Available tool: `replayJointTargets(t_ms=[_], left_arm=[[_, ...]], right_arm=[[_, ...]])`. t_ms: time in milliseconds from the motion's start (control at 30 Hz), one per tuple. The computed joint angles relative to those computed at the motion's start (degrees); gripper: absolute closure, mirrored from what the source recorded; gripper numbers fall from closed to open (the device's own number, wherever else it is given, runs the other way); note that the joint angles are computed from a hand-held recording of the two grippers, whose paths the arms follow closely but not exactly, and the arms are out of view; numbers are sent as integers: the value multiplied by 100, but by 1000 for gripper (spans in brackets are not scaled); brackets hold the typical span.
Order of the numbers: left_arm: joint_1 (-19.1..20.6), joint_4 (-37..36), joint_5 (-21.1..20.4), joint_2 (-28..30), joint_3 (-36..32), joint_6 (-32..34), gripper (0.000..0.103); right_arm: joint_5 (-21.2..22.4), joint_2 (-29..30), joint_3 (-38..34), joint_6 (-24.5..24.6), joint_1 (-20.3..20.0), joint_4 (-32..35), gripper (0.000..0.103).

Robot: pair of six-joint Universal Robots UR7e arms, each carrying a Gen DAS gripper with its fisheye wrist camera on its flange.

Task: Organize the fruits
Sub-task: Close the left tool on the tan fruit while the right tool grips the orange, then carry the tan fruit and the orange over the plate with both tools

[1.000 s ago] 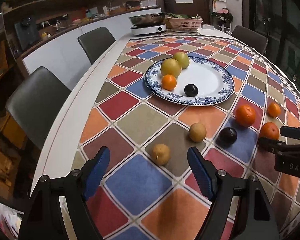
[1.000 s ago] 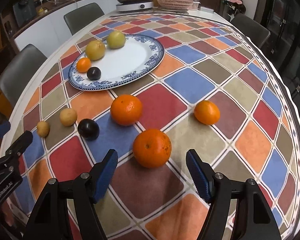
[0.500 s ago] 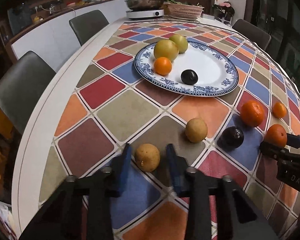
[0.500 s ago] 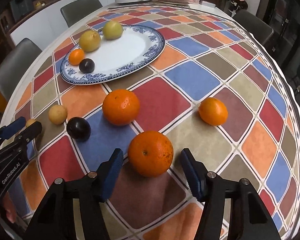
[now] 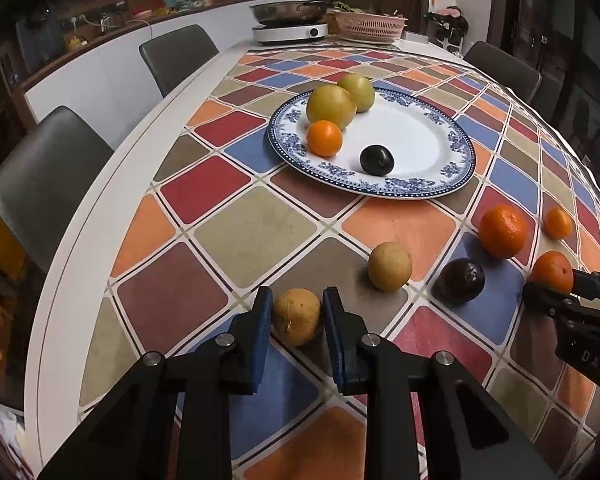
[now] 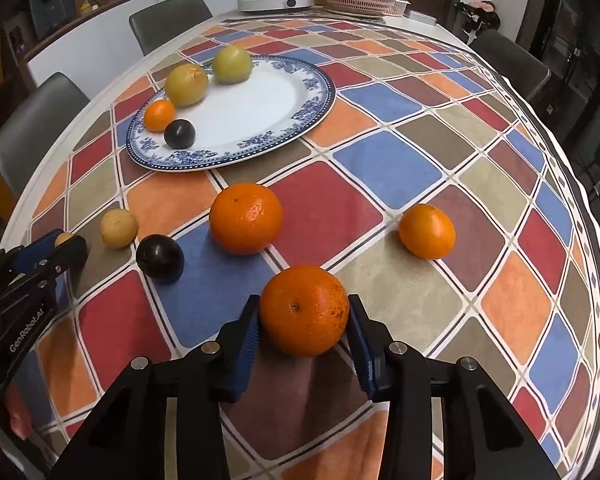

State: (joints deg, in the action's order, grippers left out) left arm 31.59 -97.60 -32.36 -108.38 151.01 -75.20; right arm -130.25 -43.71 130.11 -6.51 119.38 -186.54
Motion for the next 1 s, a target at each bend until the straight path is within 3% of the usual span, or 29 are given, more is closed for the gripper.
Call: replayJointTargets(t_ms=[300,700,1000], left_arm=[[-303,449,-48,-128,-43,-339,77],[-930,1293,-49,-346,-235,-924,77],[-1208,1349,135,-271,-462,-848,77]], right_arm=[[99,-102,87,-69,-26,-138,62],[244,-344,163,-720,267,-762,62],[594,-647,106,-1033,312,-878,62]])
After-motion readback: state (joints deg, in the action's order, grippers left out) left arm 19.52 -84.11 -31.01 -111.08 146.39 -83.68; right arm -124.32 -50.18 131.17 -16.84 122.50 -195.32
